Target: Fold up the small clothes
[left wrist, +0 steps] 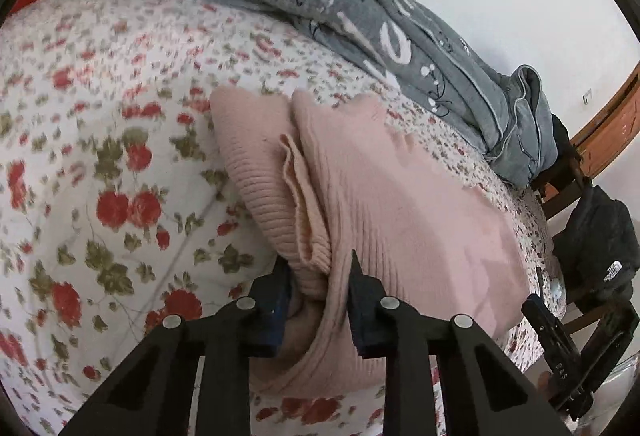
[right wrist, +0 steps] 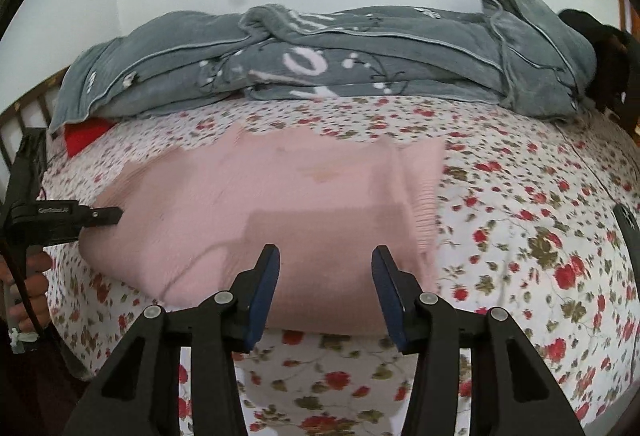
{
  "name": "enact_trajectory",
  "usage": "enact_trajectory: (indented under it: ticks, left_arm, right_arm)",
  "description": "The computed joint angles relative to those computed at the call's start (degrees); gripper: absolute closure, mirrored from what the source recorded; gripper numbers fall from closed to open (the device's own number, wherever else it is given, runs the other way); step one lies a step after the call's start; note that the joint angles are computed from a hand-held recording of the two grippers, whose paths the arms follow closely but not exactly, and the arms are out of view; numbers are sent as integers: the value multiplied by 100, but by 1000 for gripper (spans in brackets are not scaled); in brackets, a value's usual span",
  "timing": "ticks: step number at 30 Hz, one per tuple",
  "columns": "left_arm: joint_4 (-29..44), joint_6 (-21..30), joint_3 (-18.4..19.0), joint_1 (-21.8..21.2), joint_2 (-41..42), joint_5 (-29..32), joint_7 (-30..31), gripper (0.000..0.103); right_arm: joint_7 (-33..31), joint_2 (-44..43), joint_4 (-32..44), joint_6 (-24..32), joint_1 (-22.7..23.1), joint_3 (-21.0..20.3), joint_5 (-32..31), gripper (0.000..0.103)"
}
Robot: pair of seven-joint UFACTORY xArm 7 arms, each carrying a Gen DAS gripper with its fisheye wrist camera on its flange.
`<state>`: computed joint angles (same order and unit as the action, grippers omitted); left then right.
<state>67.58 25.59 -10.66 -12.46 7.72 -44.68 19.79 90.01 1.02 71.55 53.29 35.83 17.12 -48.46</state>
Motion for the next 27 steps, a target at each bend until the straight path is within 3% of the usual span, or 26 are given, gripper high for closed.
enact_trajectory:
  ticks: [6,13,17,22,27]
  left_arm:
    - [353,106,36,-198,-177,693,-760,80]
    - [1024,119,-49,-739,-100,2500,-2037,80]
    - [1626,278,-125,-1262,221,3718,-2778,80]
    - [2264,619,-279,-1831,796,4390,-3071,80]
    - [2738,1118,-327,-2214,1340,4541,-2974,75]
  right_arm:
    - [280,-498,-381,1,-173,51,-95,57]
    - [372,-1441,-1015,235,-584,383,-74,57]
    - [352,-2090,-1466,454,-799,610,115,57]
    - [184,-2836,-2003,763,-981,836,564,57]
    - [18,-3383,-2477,750,-1091,943,1148,57]
